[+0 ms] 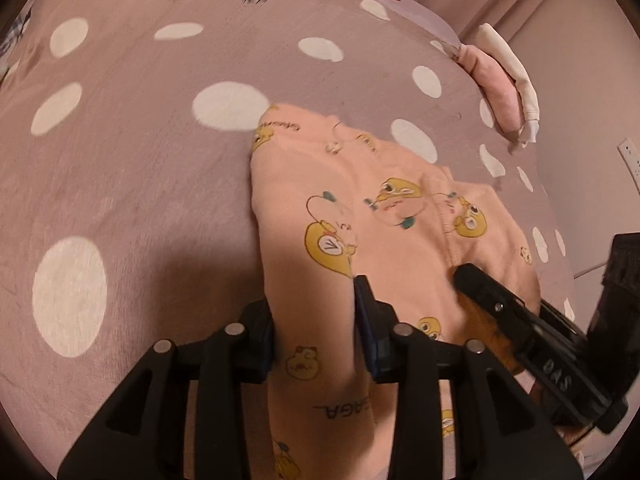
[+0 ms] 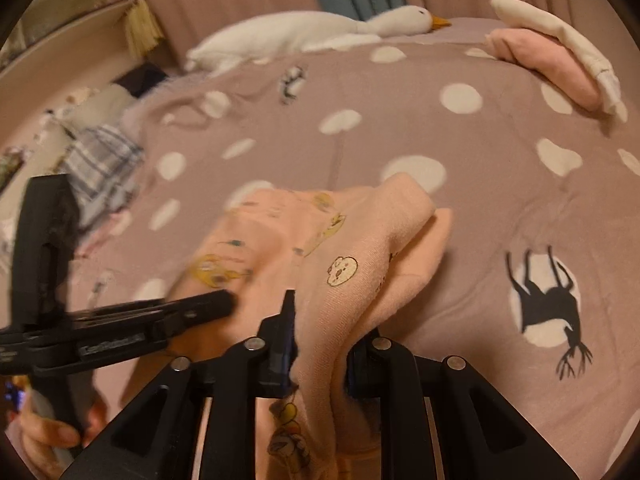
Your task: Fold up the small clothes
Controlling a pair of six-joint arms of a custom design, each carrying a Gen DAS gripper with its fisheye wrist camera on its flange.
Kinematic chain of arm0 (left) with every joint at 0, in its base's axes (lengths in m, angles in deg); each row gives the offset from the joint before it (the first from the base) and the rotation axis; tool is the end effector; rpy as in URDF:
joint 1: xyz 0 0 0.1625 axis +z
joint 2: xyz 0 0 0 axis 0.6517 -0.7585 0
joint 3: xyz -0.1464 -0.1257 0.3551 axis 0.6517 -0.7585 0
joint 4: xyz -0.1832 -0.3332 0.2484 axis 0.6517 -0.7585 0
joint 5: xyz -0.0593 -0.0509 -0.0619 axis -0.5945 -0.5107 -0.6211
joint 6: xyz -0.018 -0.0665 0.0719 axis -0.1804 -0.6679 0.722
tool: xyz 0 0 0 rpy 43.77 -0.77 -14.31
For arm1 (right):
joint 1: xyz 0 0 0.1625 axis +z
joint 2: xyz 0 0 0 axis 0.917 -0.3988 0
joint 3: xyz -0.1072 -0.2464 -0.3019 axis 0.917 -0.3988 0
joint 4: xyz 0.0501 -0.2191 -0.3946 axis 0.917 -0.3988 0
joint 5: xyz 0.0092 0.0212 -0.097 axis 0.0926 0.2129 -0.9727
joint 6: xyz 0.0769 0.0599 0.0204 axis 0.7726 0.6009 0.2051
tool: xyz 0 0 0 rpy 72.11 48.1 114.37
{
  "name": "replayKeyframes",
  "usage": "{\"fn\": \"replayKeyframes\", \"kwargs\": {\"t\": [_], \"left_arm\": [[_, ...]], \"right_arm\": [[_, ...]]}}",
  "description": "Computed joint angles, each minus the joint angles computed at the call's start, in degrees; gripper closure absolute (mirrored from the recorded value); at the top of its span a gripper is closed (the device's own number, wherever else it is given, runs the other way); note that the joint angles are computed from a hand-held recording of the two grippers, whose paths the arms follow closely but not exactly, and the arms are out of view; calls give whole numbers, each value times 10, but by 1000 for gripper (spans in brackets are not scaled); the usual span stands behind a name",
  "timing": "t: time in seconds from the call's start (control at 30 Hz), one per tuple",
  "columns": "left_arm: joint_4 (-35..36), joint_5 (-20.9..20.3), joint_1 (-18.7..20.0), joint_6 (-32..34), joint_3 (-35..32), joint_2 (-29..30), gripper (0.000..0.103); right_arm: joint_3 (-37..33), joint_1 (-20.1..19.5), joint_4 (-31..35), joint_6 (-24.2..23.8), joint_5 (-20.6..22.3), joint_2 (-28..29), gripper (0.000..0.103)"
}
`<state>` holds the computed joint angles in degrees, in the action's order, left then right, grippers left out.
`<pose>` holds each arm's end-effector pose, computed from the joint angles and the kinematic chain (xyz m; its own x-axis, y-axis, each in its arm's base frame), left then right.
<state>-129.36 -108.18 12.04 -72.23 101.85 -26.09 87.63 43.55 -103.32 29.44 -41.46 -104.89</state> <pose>-0.1123 -0.4913 0.2453 -0.8678 -0.3721 -0.3294 -0.0403 0.7134 -0.6996 0.3214 -0.5602 0.1136 -0.6931 -0.6403 0.3311 -0.7106 0.6841 -0.1646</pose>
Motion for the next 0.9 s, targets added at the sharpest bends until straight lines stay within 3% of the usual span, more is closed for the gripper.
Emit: {"fn": "replayKeyframes", "kwargs": {"t": [0.07, 0.13, 0.33, 0.53, 0.7, 0.9], "left_arm": [[10, 9, -2, -9, 7, -9, 49], [21, 21, -8, -14, 15, -19, 44], [42, 35, -20, -22, 41, -46, 37], [84, 57, -41, -43, 65, -75, 32], [120, 69, -57, -65, 77, -91, 31], [170, 79, -71, -96, 82, -96, 31]], "right_arm": [[-5, -13, 18, 26, 10, -2, 82], [-5, -22, 30, 46, 19, -7, 73], [4, -46, 38, 103, 36, -28, 61], [22, -52, 21, 119, 33, -43, 61], [38, -39, -5, 102, 9, -54, 61], [66, -25, -11, 34, 29, -86, 61]]}}
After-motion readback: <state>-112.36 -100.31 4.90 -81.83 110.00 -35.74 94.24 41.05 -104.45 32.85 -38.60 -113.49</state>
